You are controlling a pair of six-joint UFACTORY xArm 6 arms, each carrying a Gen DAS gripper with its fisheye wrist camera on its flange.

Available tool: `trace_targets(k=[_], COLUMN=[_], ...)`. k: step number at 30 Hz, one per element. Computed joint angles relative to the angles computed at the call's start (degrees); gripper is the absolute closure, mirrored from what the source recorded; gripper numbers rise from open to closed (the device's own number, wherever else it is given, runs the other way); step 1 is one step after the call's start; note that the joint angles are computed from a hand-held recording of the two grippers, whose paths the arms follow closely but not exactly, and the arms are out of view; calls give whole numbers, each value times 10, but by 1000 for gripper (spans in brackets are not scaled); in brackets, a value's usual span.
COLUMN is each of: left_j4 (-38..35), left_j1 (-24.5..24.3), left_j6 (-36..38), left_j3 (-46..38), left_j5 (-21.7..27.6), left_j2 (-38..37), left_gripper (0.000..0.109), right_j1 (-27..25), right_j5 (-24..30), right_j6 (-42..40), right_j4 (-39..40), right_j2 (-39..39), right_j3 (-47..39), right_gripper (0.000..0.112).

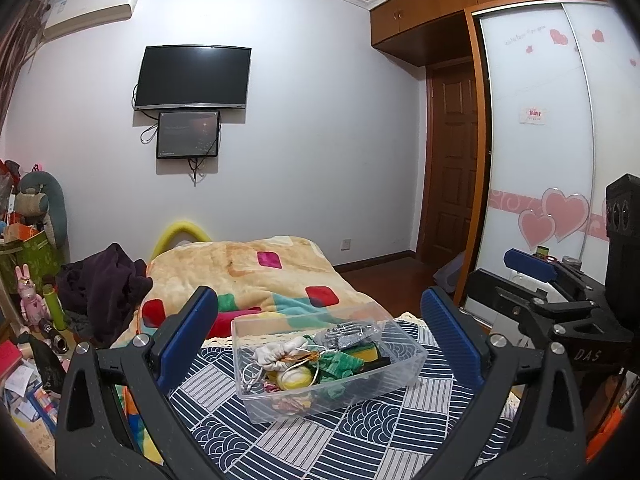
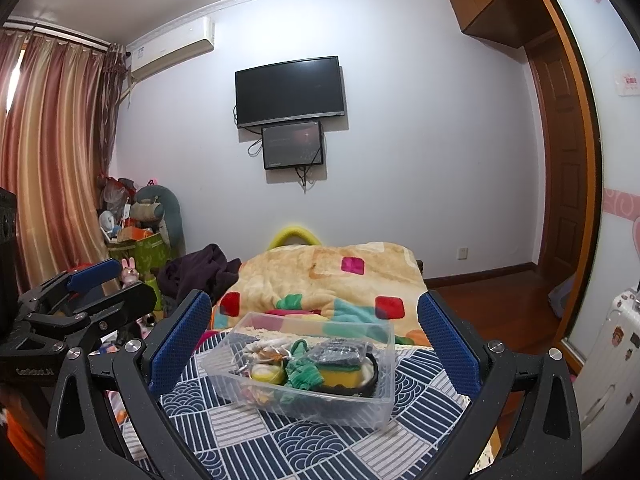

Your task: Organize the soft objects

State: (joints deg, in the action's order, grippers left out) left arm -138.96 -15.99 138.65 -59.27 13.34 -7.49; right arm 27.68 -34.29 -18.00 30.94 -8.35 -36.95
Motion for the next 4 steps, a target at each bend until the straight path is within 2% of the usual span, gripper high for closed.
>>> trace_targets(k=[4], left_j4=[9], left_j1=[1], left_j6=[-13], left_j3=[-1], left_j5=[-1], left_j2=[2], left_gripper=[6], right_j1=[2], right_j5=[1], right_j6=[-4], right_j4=[3], right_j2=[0], right_j3=[-1], right_gripper=[9])
